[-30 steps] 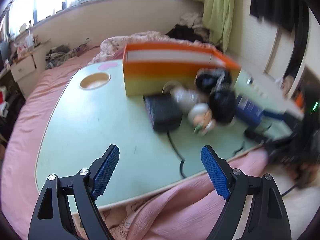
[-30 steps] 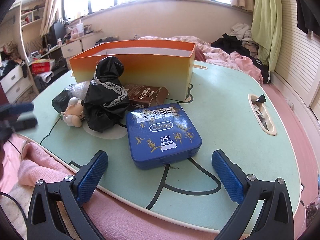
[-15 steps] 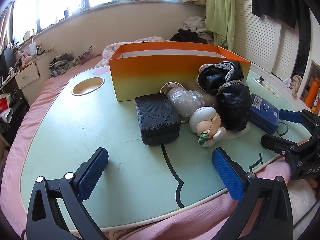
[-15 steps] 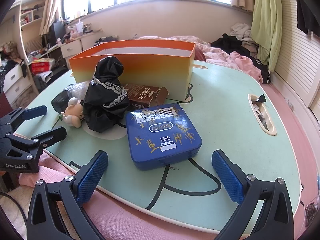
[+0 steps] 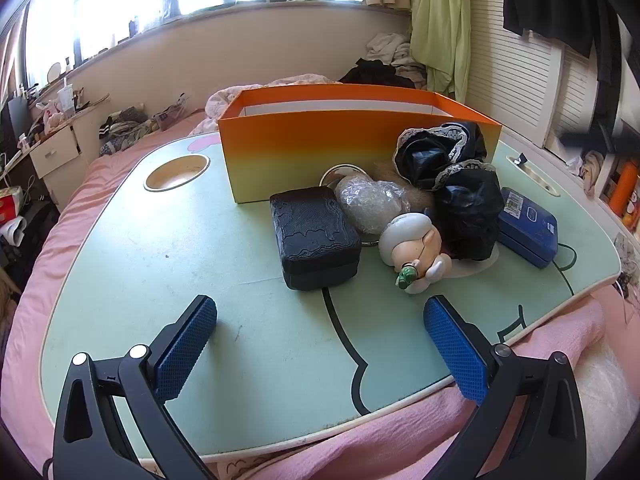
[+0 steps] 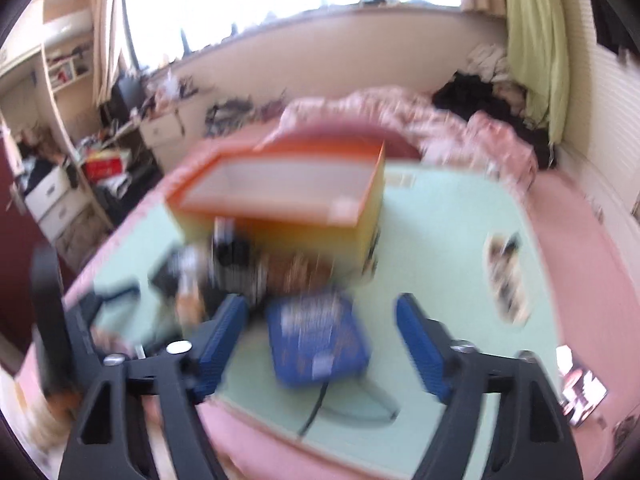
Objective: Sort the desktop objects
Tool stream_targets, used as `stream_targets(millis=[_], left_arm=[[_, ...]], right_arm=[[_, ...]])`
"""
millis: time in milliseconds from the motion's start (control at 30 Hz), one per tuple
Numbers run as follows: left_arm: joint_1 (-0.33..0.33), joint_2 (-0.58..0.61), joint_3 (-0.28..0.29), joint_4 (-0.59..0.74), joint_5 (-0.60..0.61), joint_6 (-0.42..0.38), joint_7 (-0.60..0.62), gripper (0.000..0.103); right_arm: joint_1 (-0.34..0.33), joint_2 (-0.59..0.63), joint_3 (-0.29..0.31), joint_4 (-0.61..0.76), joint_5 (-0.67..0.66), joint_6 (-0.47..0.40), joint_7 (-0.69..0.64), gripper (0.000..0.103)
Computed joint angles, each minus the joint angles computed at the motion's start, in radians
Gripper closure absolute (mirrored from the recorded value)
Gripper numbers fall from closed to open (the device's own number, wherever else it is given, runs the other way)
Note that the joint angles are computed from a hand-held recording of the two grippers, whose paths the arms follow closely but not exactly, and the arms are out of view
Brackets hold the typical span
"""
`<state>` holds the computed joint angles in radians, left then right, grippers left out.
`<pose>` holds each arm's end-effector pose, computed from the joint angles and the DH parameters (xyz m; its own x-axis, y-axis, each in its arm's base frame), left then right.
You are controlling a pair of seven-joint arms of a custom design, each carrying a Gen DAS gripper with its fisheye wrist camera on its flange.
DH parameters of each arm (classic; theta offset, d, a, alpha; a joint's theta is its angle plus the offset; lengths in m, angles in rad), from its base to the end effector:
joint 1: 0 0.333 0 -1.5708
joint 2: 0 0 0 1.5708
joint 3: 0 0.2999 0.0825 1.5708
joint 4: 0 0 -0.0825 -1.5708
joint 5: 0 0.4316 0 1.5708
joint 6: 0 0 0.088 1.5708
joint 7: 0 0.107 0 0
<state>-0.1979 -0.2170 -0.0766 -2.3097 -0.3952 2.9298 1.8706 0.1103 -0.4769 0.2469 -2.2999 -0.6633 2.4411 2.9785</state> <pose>0.5522 -0.1317 0.4895 -0.2710 -0.9571 0.1024 -0.6567 0.1061 -0.7467 0.4751 0.1897 0.5659 -0.5006 -0.8311 -0.2424 -0.4724 0.4969 -0.7280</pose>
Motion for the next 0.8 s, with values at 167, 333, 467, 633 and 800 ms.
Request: stream_targets(millis=[167, 333, 467, 633, 800], left_arm=[[-0.003, -0.004, 0.002, -0.004, -0.003, 0.003, -0.001, 0.000], [-0.001, -0.005, 0.000, -0.007, 0.003, 0.007, -0.010, 0.000], [0.000, -0.005, -0.001, -0.008, 0.009, 0.010, -0.016, 0.000], [0.001, -0.008, -0.005, -0.013, 0.020, 0.014, -0.035, 0.000], [-0.004, -0.003, 0.000, -0.011, 0.018, 0.019, -0.036, 0.000]], right_arm=[[0.111, 0.190, -0.242, 0.226, 0.479, -0.055, -0.451, 0.073], [0.055, 0.352, -0.233, 0.443, 0.548, -0.299, -0.518, 0.073], [0.052, 0.514, -0.231, 0.646, 0.561, -0.526, -0.600, 0.074], [0.055, 0.700, -0.241, 0.885, 0.619, -0.806, -0.677, 0.078], [0.040, 0.618, -0.251, 0.757, 0.687, -0.687, -0.700, 0.094]])
